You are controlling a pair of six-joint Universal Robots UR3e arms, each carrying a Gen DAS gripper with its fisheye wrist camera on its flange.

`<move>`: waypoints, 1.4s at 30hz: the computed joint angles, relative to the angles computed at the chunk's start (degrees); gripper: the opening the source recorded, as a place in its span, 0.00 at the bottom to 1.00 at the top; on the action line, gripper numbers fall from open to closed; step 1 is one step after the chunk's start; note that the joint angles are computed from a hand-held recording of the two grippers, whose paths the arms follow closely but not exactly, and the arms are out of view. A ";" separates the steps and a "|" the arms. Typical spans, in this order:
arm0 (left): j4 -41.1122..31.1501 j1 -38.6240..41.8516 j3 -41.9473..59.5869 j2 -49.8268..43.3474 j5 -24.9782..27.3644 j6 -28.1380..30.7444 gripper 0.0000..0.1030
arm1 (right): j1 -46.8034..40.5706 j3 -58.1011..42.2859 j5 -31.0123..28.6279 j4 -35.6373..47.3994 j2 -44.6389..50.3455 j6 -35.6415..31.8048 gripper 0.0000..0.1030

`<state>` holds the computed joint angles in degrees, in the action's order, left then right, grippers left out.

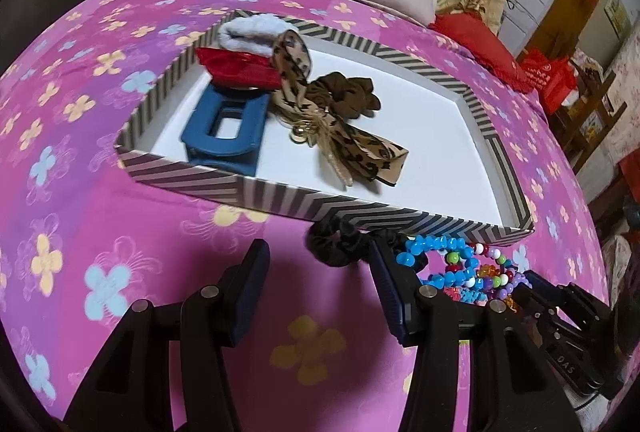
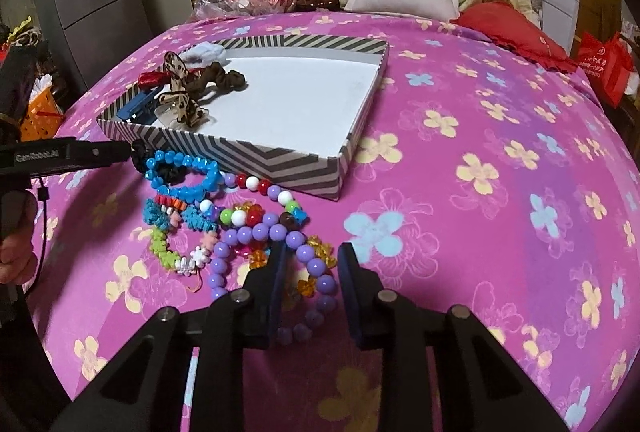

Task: Organize jewelry
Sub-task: 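Grasp the purple bead bracelet with the right tool while the left grasps the black scrunchie, then carry the purple bracelet into the tray while the left tool drops the black scrunchie there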

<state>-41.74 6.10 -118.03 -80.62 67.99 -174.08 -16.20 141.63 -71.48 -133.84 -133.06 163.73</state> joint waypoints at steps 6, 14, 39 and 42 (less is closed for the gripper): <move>2.10 -1.86 1.18 -3.31 0.29 -0.77 0.46 | -0.96 0.46 1.20 0.34 -1.30 -0.77 0.24; -0.69 0.59 0.65 -0.87 -3.84 1.56 0.14 | -1.17 -1.18 1.95 4.10 -4.18 -2.75 0.09; -21.75 14.09 6.05 17.28 -13.43 12.73 0.14 | 2.45 -14.51 4.14 10.21 -6.08 0.04 0.09; -21.34 13.72 6.44 16.98 -13.10 12.16 0.14 | 4.71 -15.82 2.74 8.10 -3.60 1.49 0.09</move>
